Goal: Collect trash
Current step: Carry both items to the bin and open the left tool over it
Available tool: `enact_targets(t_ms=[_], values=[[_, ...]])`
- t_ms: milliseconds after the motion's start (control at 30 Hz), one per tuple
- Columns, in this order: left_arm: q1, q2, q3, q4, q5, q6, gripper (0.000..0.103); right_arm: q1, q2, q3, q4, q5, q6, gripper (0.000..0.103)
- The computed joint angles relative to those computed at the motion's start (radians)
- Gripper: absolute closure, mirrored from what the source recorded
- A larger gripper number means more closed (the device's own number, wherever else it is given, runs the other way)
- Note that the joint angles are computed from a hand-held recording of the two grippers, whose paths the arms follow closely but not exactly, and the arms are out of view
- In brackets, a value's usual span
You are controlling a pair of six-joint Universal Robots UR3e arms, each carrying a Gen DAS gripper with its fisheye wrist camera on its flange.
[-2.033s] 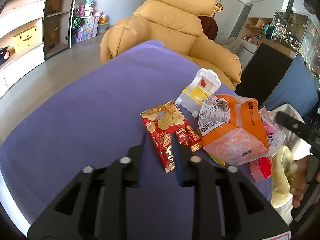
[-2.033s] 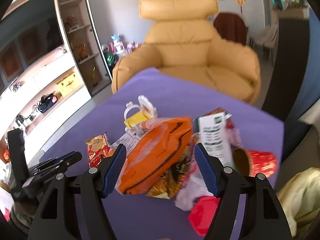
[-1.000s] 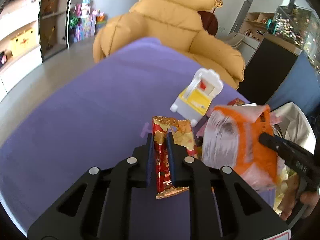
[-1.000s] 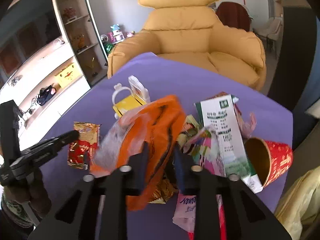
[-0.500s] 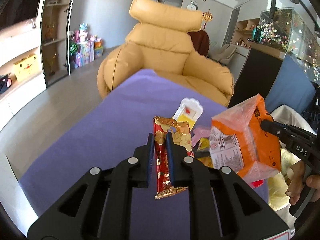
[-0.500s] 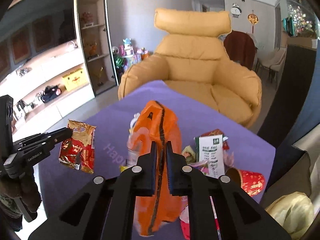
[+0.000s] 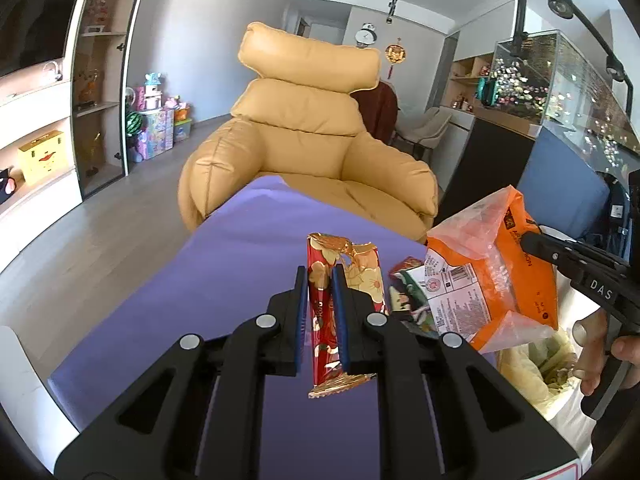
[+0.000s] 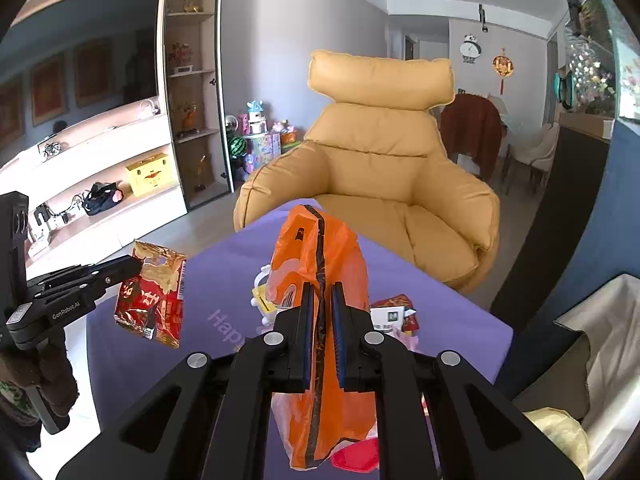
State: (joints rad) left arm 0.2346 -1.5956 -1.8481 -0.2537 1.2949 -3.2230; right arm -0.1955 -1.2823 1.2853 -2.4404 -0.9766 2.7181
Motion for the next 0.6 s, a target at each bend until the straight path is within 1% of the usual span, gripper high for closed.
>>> enact_targets(t_ms=[133, 300, 400, 533, 600], values=[[-0.058, -0.023, 0.039, -0.001, 0.018, -0.006, 0.091, -0.037, -0.028, 0.035, -0.015, 0.016, -0.002, 0.093], [-0.151, -0.092, 0.135, -0.021, 0.038, -0.023, 0.091, -0.119, -0.063, 0.084, -0.028, 0.050, -0.007, 0.093], [-0.217, -0.149, 0.211, -0.041, 0.055, -0.033, 0.091, -0.178, -0.085, 0.116, -0.035, 0.073, -0.012, 0.093], [-0.292, -0.222, 0.314, -0.073, 0.049, -0.053, 0.091, -0.260, -0.119, 0.164, -0.045, 0.098, -0.029, 0.093], [-0.338, -0.282, 0.395, -0.098, 0.047, -0.062, 0.091, -0.312, -0.144, 0.195, -0.052, 0.106, -0.045, 0.093]])
